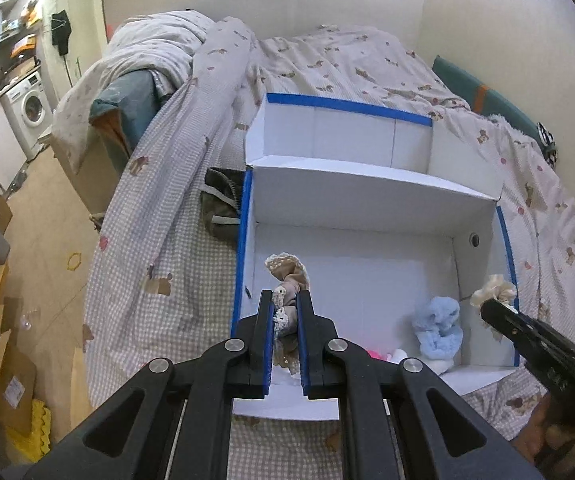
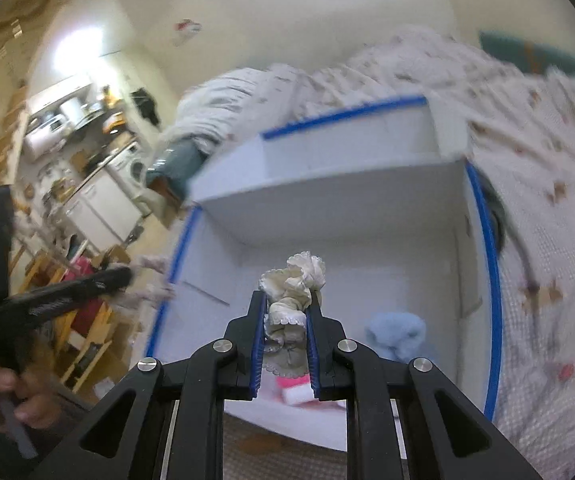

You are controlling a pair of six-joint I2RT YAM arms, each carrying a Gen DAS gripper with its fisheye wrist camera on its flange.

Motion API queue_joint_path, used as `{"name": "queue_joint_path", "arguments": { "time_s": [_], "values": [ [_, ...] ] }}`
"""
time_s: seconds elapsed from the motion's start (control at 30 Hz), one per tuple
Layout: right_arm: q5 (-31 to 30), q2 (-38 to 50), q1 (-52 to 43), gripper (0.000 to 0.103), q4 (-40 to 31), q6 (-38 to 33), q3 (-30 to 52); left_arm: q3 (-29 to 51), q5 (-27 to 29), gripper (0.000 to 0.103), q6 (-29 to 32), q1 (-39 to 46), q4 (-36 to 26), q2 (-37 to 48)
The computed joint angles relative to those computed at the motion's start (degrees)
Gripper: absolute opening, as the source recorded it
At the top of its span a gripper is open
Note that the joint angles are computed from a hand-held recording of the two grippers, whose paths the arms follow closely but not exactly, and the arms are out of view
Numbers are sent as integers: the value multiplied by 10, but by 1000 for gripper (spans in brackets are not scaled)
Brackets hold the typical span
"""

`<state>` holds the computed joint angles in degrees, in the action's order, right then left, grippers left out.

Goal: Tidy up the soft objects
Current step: 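Carry both scrunchies up and over the box rim with both tools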

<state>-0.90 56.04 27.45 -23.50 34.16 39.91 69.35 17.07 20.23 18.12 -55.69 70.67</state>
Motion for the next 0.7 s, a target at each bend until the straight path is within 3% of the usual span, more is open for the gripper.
{"name": "queue_joint_path", "arguments": {
  "time_s": [0.43,0.7],
  "values": [
    [-1,75,-2,19,5,-10,12,-84,-60,10,-30,-86,103,23],
    [3,114,21,20,-3,-22,18,-130,-53,10,-28,-100,143,38]
  ]
}}
